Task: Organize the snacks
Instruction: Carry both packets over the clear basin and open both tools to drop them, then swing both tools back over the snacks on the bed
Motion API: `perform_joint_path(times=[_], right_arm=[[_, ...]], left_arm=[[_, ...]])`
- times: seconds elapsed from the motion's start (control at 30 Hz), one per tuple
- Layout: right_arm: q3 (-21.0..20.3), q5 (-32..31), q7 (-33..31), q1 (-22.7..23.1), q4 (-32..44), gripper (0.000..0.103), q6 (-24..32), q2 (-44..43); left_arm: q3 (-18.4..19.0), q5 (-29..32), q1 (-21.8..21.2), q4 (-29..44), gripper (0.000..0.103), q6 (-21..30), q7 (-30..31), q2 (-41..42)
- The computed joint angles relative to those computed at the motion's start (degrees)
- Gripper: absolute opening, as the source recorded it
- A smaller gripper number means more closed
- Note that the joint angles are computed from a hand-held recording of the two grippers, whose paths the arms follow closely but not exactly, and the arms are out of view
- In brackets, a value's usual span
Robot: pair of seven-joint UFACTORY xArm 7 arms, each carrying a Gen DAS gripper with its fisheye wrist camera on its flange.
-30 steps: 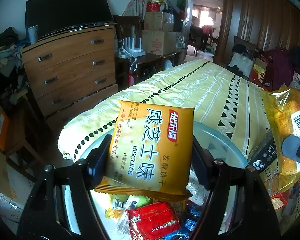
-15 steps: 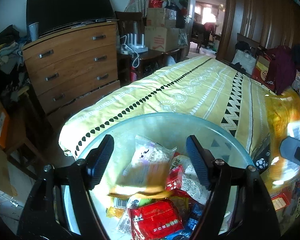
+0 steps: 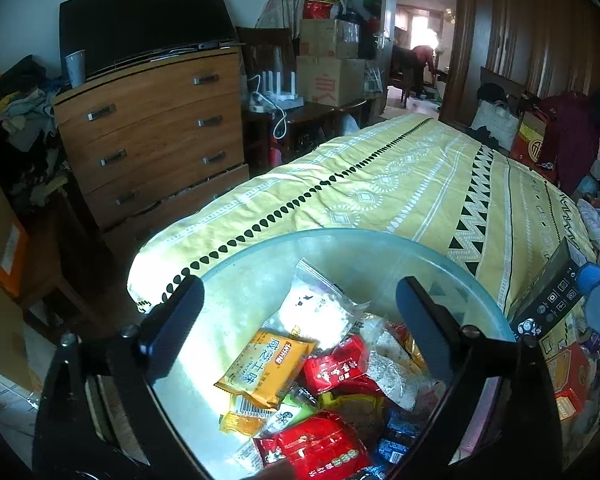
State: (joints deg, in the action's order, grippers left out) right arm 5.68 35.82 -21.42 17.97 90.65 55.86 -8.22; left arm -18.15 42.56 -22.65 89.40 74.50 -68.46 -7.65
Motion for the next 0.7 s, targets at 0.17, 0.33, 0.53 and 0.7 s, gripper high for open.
perform_joint_path(times=[0.17, 0.33, 0.53, 0.7], right_arm=[[-0.7, 1.1, -0.9, -0.2, -2.2, 0.062, -0.5, -2.2], [-1.6, 1.8, -1.3, -0.1, -5.1, 0.064, -0.7, -4.5], [-2.7, 2.9, -2.2, 0.4, -8.6, 0.064, -0.6, -7.6], [-4.1, 3.4, -3.8, 0.7, -13.4, 0.064, -0.4, -12.4]], left_arm=[[-0.7, 1.3, -0.6, 1.4, 0.103, 1.7, -0.4, 0.6], [-0.7, 2.1, -1.4, 2.3, 0.103, 2.9, -0.5, 1.1], [-1.2, 3.6, -2.6, 4.2, 0.103, 5.0, -0.3, 2.1], [-1.3, 4.8, -4.3, 5.9, 0.103, 5.3, -1.1, 2.8]])
